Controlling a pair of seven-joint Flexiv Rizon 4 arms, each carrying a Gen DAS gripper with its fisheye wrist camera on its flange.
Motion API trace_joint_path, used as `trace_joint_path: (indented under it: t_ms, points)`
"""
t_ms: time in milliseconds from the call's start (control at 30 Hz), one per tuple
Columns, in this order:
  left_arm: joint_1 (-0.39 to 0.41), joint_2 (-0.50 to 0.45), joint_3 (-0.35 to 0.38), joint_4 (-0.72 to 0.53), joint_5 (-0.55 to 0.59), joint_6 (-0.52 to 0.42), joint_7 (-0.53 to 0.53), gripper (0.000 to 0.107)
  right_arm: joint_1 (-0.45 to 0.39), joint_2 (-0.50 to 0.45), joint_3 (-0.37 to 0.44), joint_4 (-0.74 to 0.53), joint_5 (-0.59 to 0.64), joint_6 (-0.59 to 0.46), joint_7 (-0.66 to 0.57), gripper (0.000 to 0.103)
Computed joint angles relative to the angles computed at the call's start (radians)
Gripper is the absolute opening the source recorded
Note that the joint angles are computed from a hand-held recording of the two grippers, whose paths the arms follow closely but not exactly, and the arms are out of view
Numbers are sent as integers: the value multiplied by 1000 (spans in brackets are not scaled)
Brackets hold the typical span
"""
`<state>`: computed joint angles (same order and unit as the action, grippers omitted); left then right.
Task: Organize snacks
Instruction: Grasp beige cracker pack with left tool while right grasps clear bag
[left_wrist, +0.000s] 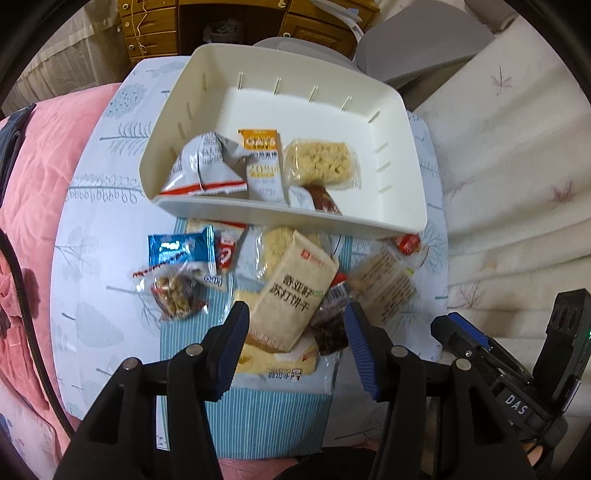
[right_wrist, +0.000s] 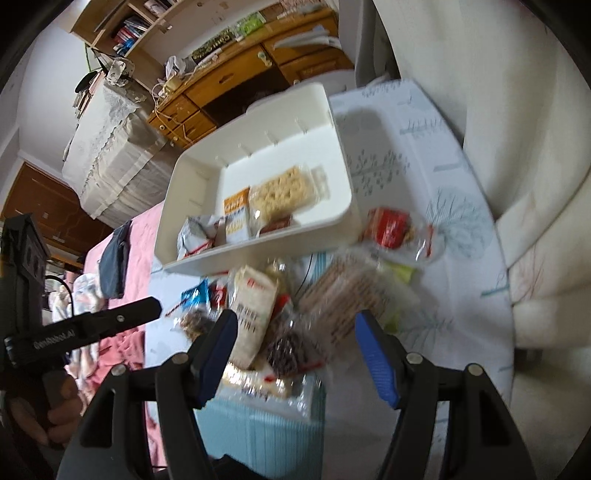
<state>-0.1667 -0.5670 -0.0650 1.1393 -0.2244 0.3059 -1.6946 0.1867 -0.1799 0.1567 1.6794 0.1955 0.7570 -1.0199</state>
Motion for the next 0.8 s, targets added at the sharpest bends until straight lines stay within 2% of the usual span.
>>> trace_joint_path:
  t_ms: [200, 267, 400, 567, 800]
  points:
    - [-13, 10, 4, 32, 37, 3, 45, 54, -22, 10, 17, 8, 157, -31, -9, 67]
    - [-13, 15, 3, 47, 45, 15, 77, 61, -22, 11, 20, 15, 195, -37, 5, 67]
    - [-10, 19, -3, 72, 53, 40, 164, 64, -15, 6, 24, 24, 243, -46, 48, 67]
    - [-6, 10, -6, 85, 61, 48, 267, 64, -4, -2, 29, 44, 297, -18, 156, 67]
    - [8, 2, -19, 132, 39, 109, 428, 64, 11, -15, 40, 88, 361, 74, 318, 67]
